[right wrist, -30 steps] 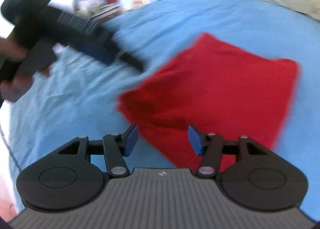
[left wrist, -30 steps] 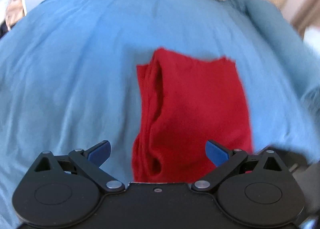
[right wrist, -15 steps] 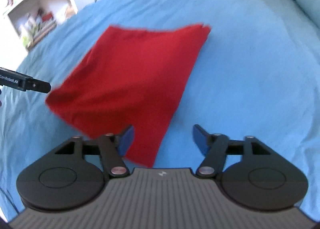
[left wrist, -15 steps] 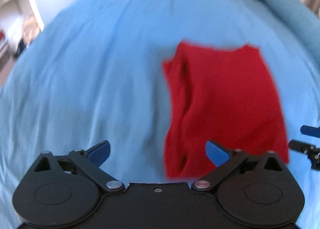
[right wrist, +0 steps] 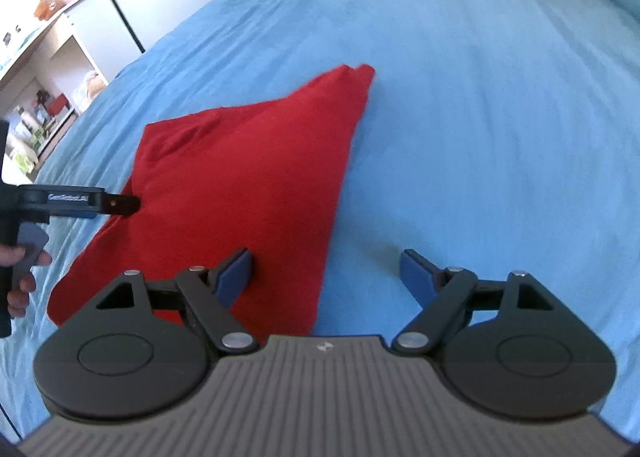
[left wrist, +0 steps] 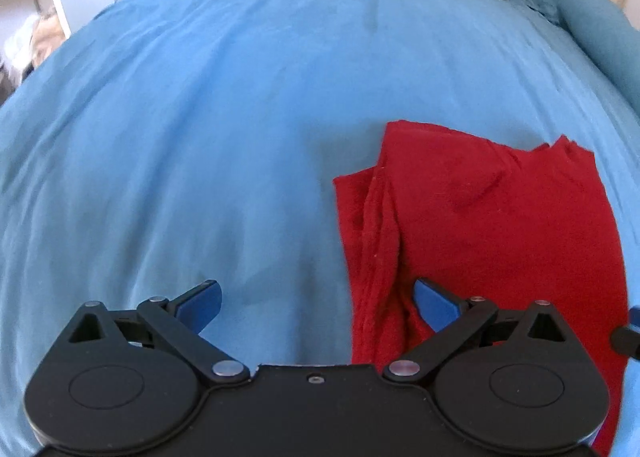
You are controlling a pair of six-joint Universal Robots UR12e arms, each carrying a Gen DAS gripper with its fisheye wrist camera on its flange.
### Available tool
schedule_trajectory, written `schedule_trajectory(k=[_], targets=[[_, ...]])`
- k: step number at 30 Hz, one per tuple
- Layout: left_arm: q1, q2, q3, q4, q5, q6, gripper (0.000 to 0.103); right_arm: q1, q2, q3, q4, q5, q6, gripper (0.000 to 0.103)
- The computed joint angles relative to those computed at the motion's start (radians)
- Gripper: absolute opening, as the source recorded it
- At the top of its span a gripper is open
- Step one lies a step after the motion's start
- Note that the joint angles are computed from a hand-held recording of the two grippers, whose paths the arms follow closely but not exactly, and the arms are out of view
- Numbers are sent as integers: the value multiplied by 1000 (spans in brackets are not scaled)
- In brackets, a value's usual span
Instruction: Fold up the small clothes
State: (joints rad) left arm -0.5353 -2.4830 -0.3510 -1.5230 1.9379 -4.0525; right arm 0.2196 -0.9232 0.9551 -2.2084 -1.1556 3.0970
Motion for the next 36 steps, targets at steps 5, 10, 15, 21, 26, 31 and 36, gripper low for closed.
schedule_trajectory(k=[5, 10, 15, 21, 26, 31, 36], targets=[[-5, 98, -179, 236, -55, 52, 102, -17, 1, -23, 27, 46, 71, 97], [14, 106, -220, 304, -222, 113, 98, -26, 26, -89, 127, 106, 62, 97], [28, 113, -273, 396, -276, 97, 86, -18, 57, -130, 204, 132, 17, 94], [18, 107, -267, 404, -253, 114, 73, -10, 73, -117, 129, 173, 72, 66], [3, 84, -190, 338, -211, 128, 31, 11, 69, -138, 111, 134, -1, 41], [-20, 61, -104, 321, -182, 171, 26, 6, 9, -71, 12, 156, -3, 39], [-61, 14, 43, 248, -174, 186, 25, -23, -78, 7, 8, 176, -10, 39]])
